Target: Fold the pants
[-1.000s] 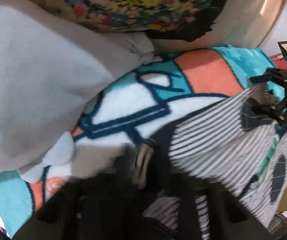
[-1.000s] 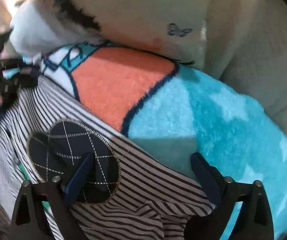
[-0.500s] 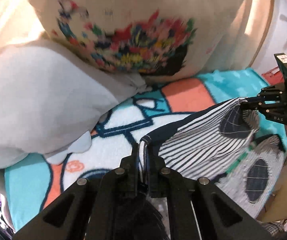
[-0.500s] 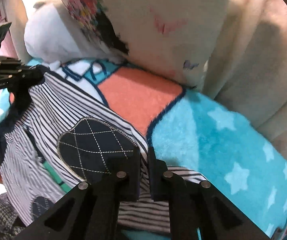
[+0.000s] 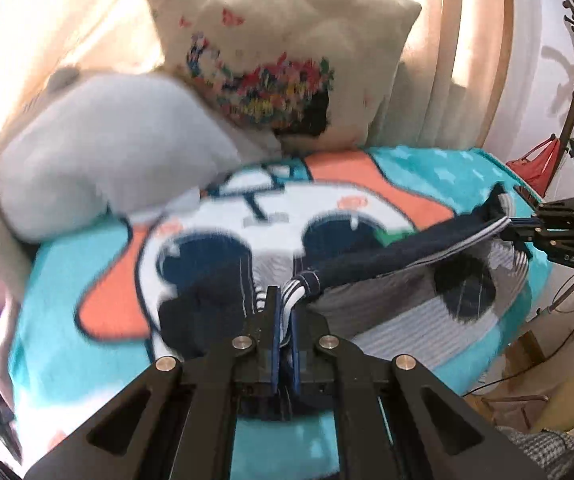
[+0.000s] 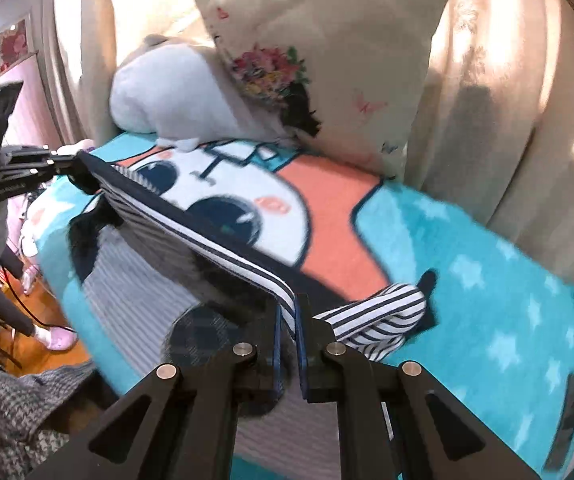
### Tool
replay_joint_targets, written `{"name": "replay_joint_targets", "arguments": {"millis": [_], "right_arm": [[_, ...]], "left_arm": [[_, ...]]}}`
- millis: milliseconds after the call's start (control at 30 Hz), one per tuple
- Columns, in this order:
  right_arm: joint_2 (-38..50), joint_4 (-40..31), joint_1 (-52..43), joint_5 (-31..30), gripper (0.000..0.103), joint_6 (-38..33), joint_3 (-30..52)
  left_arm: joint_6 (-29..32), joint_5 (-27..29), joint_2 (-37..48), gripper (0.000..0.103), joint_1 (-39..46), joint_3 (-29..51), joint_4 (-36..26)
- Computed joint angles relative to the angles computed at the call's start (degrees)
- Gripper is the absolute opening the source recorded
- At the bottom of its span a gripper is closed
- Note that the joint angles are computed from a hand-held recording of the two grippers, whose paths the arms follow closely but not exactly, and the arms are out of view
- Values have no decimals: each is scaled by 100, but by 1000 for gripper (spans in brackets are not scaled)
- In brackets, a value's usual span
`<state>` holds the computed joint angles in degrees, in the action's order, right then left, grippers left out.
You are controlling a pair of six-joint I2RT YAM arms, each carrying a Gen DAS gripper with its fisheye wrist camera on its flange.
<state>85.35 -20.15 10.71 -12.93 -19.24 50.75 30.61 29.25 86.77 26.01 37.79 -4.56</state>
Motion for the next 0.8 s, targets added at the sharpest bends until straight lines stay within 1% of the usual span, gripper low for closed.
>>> {"name": "replay_joint_targets", "arguments": {"millis": [100,200,233,300,400,433,467,500,533,600,633,667,700,767,800], "right_arm": [[-369,254,27,-85,8,220,-674],[-584,589,-29,-219,8,428,-1289],[-659,691,-41,-264,8,519,-1483],[-723,873,-99,-382,9,643,-1771],[-930,1083,-129,-298,13,818,-2152],[-1034,1089,-202,-308,13,866,-2264],[-1141,1086,-289,-305,15,886,-2351],[-1301,1087,-395,-293,19,912,-2475],[-1485,1010,-569,-332,22,905,-2550],[-1973,747,-1162,-653,33,831,-2645],[-2134,654,-1399,-808,40,822,-2647],[-2304,576,-1782,-1064,46,839,-2629],[-2365,579,-2080,-1258,59,918,-2588],[-2187,790,-2644,-1659,72,1212,-2447],[-1914,874,-2782,-1805,73,1326,-2298]], "left_arm": [[66,78,85,4,248,-522,256],[116,241,290,5,492,-773,364],[127,263,354,7,538,-809,391],[278,326,425,8,654,-867,327],[589,332,196,10,801,-1047,251],[692,362,102,14,870,-1091,205],[833,420,1,21,981,-1112,106],[955,470,-71,26,1102,-1099,2],[1025,516,-153,34,1200,-1101,-57],[1135,704,-268,35,1436,-1014,-273],[1156,860,-288,35,1578,-905,-451],[1146,1059,-275,35,1746,-757,-641],[1112,1203,-243,35,1862,-642,-765],[977,1420,-211,38,1995,-456,-950],[856,1545,-171,39,2041,-360,-991]]}}
